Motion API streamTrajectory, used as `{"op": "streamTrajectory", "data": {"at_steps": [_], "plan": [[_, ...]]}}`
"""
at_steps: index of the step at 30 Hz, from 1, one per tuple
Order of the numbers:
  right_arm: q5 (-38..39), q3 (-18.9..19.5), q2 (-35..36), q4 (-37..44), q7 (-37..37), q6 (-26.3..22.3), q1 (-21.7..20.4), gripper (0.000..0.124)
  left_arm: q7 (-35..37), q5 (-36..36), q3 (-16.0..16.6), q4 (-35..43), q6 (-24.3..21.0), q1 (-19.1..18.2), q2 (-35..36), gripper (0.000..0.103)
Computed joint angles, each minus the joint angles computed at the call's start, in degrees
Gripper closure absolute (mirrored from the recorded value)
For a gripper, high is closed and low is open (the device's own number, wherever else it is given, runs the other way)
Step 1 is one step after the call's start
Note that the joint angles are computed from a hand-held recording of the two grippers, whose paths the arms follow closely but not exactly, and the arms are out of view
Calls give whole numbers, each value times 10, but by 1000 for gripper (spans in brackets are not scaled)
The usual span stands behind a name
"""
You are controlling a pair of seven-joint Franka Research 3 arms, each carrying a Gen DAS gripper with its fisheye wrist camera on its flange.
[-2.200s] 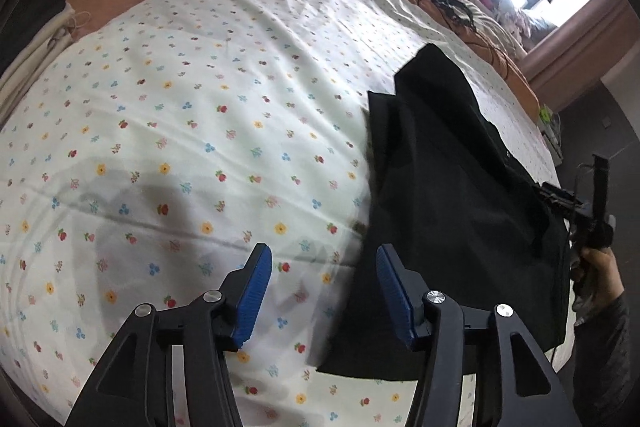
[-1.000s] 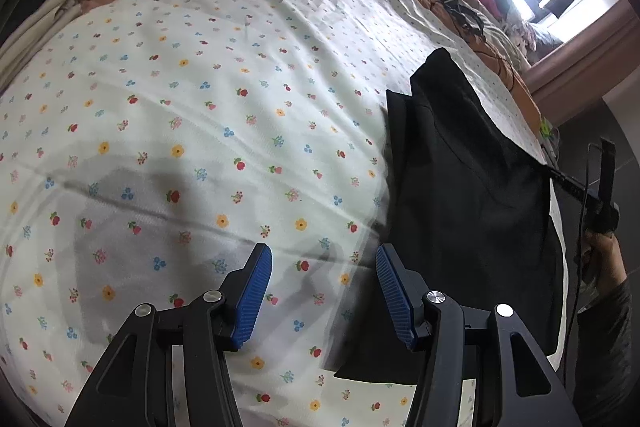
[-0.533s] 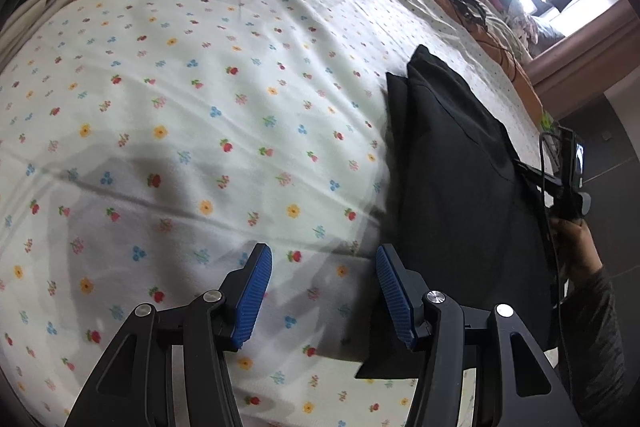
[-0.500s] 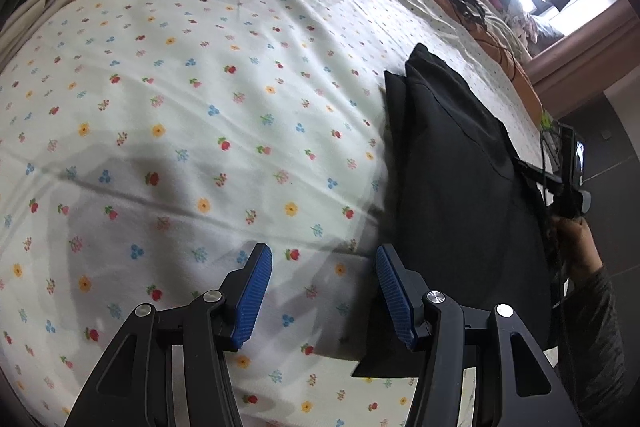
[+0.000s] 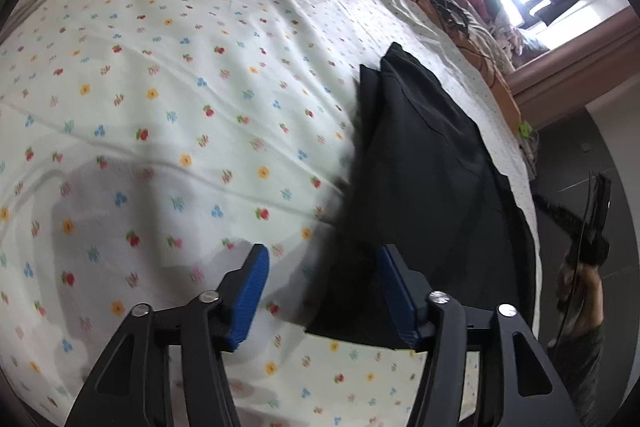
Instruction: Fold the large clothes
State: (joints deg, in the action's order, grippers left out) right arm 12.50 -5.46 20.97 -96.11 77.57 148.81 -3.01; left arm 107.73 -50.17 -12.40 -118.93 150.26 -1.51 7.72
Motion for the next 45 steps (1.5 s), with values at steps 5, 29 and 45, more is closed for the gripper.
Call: {"op": "streamTrajectory", "data": {"at_steps": [5, 29, 45], "plan": [[46, 15, -85, -132, -41, 33, -6, 78, 37, -63, 0, -21, -20, 3, -19, 34], [242, 19, -285, -446, -62, 173, 85, 78, 95, -118, -18, 62, -106, 7, 67, 65], [74, 28, -117, -285, 101, 142, 46, 109, 113, -164, -11, 36, -110, 7, 46, 84]]}}
